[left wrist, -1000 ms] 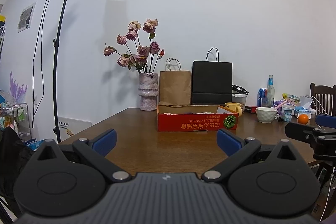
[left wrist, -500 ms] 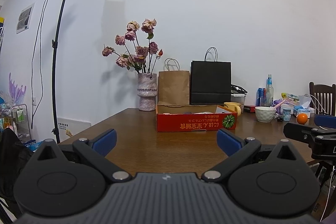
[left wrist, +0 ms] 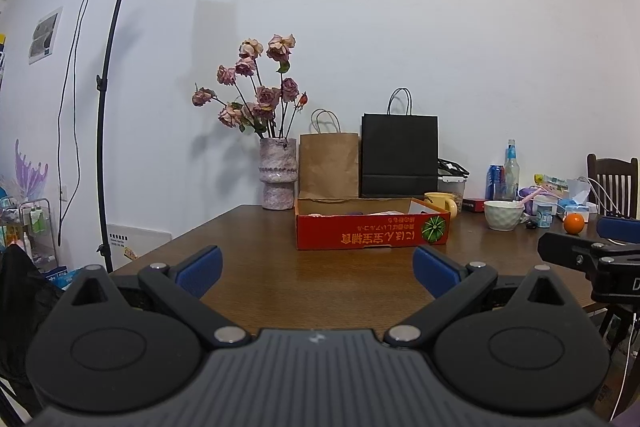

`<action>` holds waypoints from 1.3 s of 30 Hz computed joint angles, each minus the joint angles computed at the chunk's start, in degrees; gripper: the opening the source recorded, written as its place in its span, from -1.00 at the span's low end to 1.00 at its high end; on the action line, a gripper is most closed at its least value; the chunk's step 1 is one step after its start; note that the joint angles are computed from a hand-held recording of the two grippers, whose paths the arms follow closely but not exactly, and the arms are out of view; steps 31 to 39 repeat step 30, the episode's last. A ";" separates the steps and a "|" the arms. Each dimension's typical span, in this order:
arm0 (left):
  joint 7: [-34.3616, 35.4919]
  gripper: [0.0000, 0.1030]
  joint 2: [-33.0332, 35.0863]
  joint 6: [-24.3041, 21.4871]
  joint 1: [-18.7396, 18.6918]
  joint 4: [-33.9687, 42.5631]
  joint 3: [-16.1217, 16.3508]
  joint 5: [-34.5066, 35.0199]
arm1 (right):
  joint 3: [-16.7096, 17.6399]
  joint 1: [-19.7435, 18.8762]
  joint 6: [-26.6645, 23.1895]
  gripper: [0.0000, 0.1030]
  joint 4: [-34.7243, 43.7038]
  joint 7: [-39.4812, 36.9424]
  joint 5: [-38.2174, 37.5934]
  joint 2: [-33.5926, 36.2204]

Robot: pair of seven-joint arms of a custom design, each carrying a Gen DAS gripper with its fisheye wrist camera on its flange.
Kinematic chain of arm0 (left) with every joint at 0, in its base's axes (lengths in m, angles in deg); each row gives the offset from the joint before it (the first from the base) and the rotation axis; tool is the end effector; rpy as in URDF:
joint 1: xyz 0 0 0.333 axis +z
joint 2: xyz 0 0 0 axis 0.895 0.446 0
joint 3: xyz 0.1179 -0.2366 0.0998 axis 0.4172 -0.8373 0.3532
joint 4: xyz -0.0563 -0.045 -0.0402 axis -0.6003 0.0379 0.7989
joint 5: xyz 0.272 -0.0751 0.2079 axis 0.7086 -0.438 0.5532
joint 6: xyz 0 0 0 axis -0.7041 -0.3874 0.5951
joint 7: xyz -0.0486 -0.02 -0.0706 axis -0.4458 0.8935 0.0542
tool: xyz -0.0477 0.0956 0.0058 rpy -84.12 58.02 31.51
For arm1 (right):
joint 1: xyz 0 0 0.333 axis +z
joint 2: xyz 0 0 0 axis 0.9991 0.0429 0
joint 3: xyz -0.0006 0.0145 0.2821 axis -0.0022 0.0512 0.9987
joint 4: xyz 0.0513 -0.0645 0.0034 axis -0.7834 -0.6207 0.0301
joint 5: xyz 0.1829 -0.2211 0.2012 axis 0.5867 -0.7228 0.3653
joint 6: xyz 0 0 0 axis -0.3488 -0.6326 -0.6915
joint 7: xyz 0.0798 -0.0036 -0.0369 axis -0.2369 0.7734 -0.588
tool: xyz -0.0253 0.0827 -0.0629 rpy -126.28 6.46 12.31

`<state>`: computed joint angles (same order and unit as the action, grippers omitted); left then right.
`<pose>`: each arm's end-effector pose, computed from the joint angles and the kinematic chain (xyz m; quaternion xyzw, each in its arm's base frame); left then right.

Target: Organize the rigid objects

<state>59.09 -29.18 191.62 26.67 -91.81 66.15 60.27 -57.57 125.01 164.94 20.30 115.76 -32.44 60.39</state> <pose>0.6142 -0.3960 0.4874 -0.5575 0.4991 -0.4468 0.4903 0.6663 0.3345 0.4811 -0.6078 0.4307 -0.3746 0.5520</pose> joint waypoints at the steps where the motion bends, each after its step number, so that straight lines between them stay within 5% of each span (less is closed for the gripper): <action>1: -0.22 1.00 -0.20 0.24 0.02 -0.35 0.10 0.23 | 0.17 -0.05 0.07 1.00 -0.18 -0.10 -0.06 -0.14; 12: -1.04 1.00 -1.01 0.44 0.45 -1.52 -0.19 1.38 | 0.91 -0.45 0.01 1.00 -0.03 -0.57 -0.12 -0.15; 19: -0.82 1.00 -1.00 0.39 0.72 -1.45 -0.56 1.28 | -3.73 2.21 -0.28 1.00 -1.43 2.14 1.19 -0.20; 39: -1.30 1.00 -1.09 0.57 0.65 -1.65 -0.45 1.70 | -3.82 2.32 -0.04 1.00 -1.86 2.57 0.94 -0.35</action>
